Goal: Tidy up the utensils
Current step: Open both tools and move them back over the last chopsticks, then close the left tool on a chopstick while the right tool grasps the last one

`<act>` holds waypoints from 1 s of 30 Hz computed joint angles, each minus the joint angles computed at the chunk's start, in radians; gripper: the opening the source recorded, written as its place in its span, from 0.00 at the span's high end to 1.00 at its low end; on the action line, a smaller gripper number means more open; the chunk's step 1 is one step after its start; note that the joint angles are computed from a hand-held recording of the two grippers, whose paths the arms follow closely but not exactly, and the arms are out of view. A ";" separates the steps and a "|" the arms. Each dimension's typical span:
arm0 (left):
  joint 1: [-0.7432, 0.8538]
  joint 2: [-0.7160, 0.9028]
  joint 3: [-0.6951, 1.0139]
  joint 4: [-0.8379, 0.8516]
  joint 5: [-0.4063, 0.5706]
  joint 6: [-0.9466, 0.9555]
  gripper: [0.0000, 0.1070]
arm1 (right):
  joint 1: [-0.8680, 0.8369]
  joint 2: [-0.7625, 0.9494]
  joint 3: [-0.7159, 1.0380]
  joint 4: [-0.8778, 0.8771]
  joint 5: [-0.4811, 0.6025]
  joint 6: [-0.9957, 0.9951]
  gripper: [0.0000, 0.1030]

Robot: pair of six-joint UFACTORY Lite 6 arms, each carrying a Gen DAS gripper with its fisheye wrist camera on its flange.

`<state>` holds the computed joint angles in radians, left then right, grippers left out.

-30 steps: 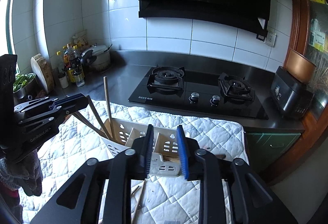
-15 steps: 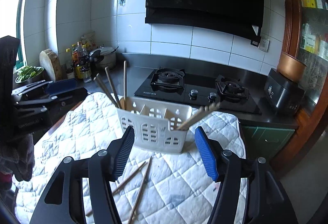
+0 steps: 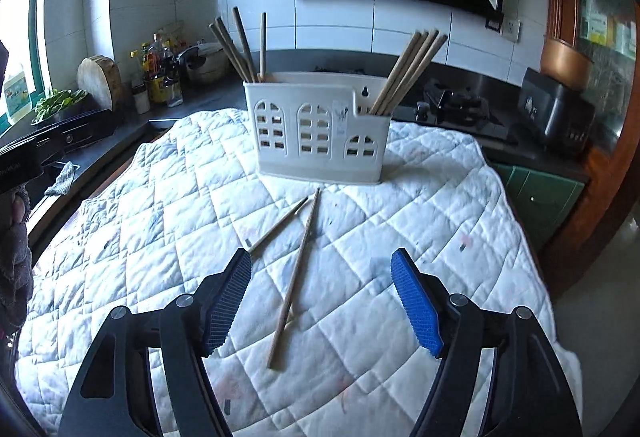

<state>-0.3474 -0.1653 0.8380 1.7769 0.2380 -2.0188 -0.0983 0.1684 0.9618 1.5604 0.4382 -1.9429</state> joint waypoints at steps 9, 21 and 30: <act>-0.028 -0.036 -0.176 0.101 0.061 -0.170 0.39 | 0.106 0.120 -0.027 0.189 -0.057 -0.146 0.32; 0.014 -0.017 -0.259 0.258 0.038 -0.360 0.39 | 0.137 0.285 0.113 0.027 -0.080 0.100 0.53; 0.022 0.019 -0.266 0.346 0.035 -0.466 0.39 | 0.141 0.330 0.159 -0.013 -0.086 0.183 0.73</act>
